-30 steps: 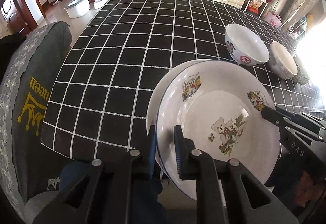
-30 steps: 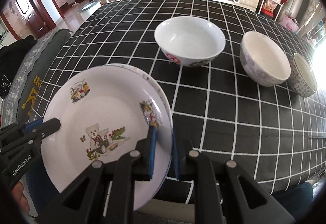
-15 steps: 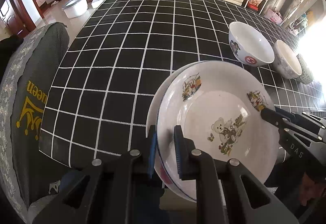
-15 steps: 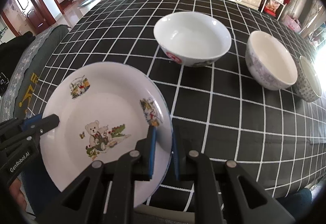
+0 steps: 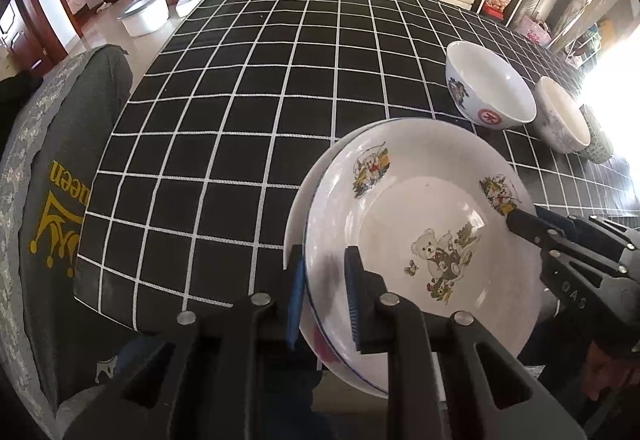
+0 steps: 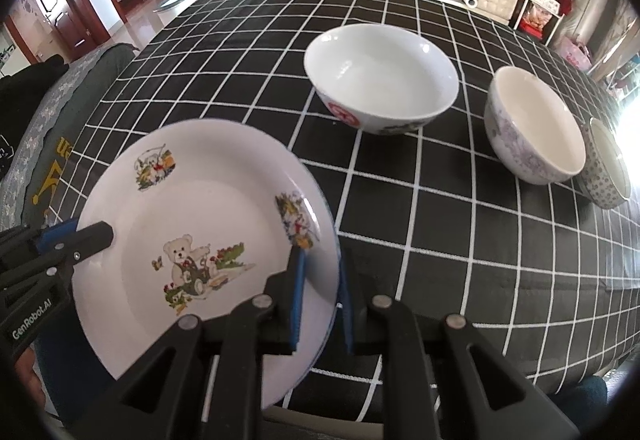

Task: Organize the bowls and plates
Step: 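Lower the bear-print plate onto the stack and open both grippers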

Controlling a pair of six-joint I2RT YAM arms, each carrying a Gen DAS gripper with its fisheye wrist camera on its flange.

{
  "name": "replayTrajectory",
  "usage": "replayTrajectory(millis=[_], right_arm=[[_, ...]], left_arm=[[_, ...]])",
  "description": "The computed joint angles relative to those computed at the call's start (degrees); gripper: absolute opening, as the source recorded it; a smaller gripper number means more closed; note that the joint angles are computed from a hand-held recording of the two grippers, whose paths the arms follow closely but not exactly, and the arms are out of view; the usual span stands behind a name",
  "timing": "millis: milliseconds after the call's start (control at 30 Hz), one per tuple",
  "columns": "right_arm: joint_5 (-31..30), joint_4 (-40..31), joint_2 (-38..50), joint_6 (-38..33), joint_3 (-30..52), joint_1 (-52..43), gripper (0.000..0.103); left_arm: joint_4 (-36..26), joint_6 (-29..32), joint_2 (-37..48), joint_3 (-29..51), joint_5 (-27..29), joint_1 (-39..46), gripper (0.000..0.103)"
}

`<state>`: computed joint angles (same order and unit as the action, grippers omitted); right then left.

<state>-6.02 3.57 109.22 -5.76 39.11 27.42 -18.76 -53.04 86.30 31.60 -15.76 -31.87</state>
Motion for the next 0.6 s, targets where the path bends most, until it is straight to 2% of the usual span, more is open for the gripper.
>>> replayTrajectory(millis=[167,433,467,500,533,600], right_arm=[[0.95,0.46,0.21,0.17,-0.05,0.82,0.021],[2.06,0.49,0.04,0.72,-0.28,1.54,0.023],[1.83,0.38,0.03,0.83,-0.30,1.39,0.023],[1.51,0.38,-0.06,0.88,-0.43,1.21,0.024],[0.64,0.76,-0.35,0.71,-0.79,0.82,0.028],[0.98,0.31,-0.49,0.72,-0.83,0.94,0.031]], left_arm=[[1.01,-0.52,-1.44,-0.92,1.72,-0.28,0.031],[-0.51,-1.54,-2.09,-0.58,1.55,-1.75,0.036],[-1.20,-1.87,-2.19,-0.35,1.01,-2.41,0.039],[-2.04,-2.08,-2.11,0.00,0.27,-3.14,0.051],[-3.51,-2.22,-1.38,0.83,-0.60,-3.82,0.056],[-4.60,-2.40,-0.93,1.13,-1.90,-4.93,0.058]])
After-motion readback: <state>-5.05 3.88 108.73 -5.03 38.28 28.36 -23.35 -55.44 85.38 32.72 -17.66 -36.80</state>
